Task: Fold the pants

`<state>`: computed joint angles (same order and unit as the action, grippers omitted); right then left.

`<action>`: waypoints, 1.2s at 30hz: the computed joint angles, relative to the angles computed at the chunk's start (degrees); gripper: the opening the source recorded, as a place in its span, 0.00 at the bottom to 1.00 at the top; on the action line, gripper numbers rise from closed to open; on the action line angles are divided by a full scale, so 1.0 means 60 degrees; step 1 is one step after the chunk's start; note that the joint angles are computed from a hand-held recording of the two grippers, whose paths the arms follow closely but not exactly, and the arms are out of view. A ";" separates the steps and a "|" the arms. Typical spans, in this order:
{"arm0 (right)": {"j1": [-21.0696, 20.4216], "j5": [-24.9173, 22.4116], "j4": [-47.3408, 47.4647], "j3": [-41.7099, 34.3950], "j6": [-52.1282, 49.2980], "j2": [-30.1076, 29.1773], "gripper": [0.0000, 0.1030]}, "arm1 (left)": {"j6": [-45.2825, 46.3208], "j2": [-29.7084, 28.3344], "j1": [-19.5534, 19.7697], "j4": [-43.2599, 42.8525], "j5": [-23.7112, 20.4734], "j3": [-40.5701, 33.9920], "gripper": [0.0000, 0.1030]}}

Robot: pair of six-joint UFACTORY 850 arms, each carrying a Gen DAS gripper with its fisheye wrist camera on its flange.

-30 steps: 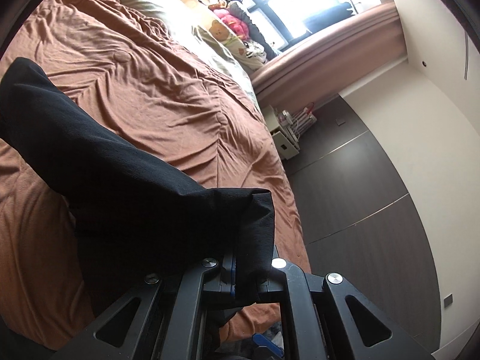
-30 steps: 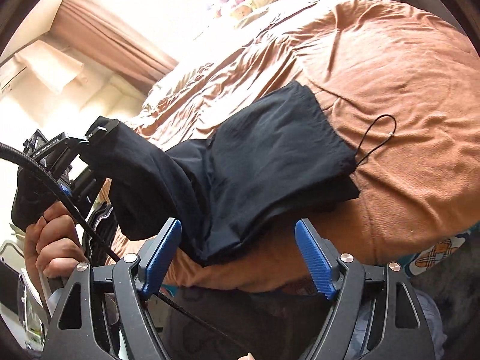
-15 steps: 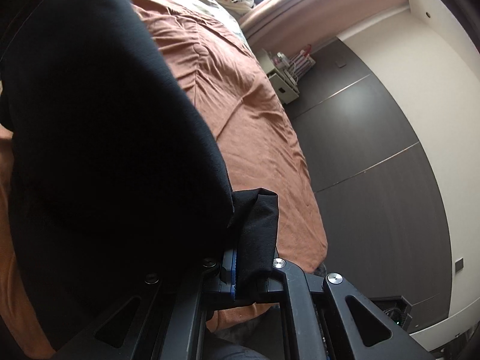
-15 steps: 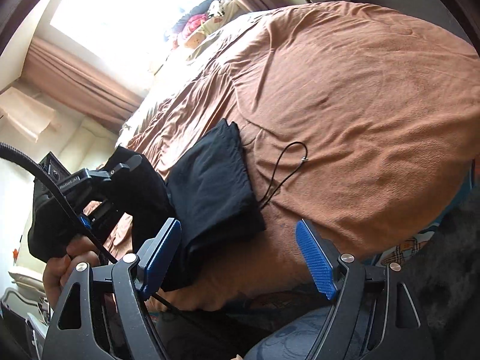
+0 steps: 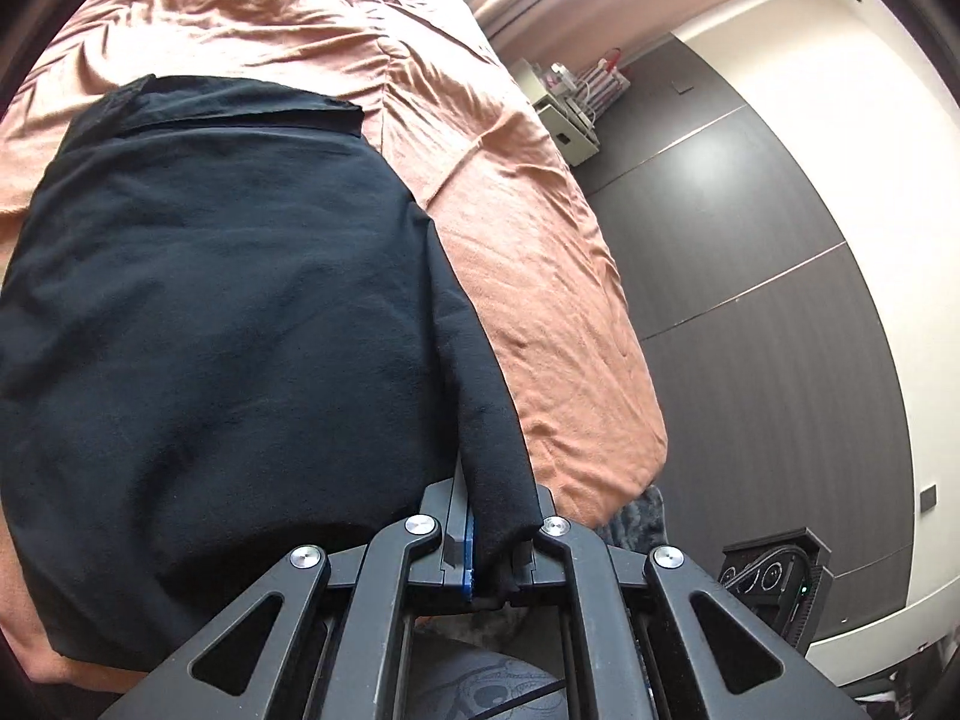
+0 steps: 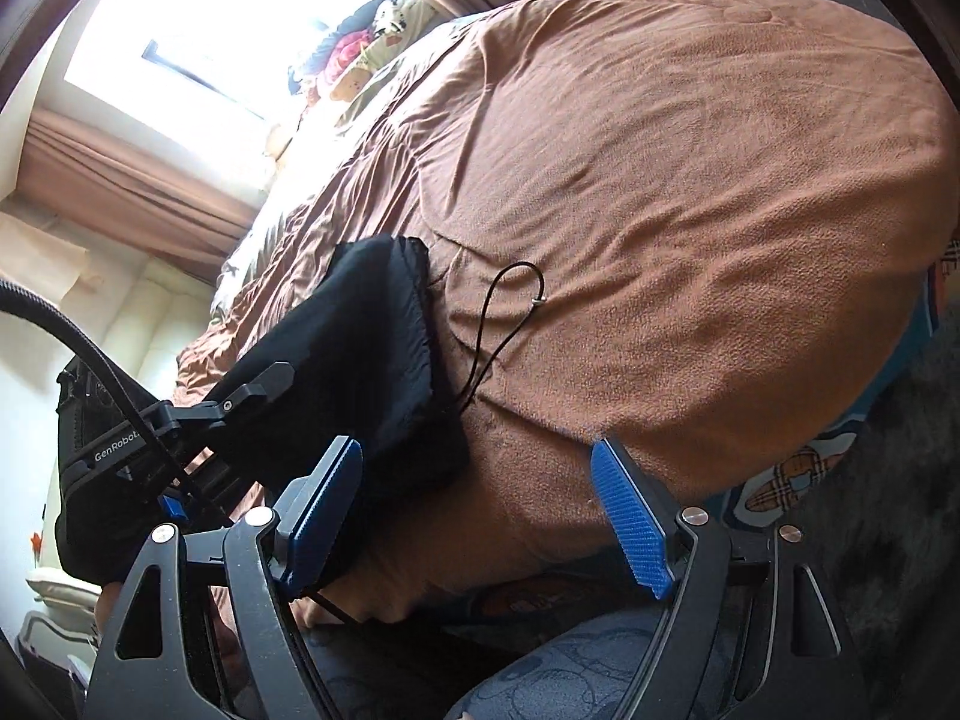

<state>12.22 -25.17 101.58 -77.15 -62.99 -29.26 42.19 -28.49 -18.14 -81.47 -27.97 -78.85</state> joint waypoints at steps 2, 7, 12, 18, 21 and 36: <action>-0.0014 -0.0047 0.0036 0.0001 -0.0101 0.0007 0.76 | -0.0021 0.0082 0.0000 -0.0028 -0.0041 0.0152 0.05; -0.0009 -0.0107 0.0067 -0.0016 -0.0107 -0.0067 0.76 | -0.0019 0.0325 -0.0104 0.0343 0.0050 0.0373 0.06; 0.0046 -0.0040 0.0201 0.0078 -0.0308 0.0047 0.76 | 0.0191 0.0645 -0.0121 0.0093 0.0242 0.0662 0.48; 0.0160 -0.0057 0.0437 0.0092 -0.0771 0.0220 0.76 | 0.0839 0.1061 0.0085 -0.0706 0.0358 0.1182 0.51; 0.0214 -0.0117 0.0404 0.0013 -0.0693 0.0222 0.76 | 0.0910 0.1212 0.0275 -0.0846 0.0365 0.1353 0.51; 0.0892 0.0922 -0.4731 -0.2451 0.4141 -0.0889 0.76 | 0.1221 0.2286 0.1277 -0.1378 0.0643 0.2697 0.51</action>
<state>17.57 -19.64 73.19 -91.86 -38.15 -34.60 49.52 -14.77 -10.47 -89.73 -24.11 -62.67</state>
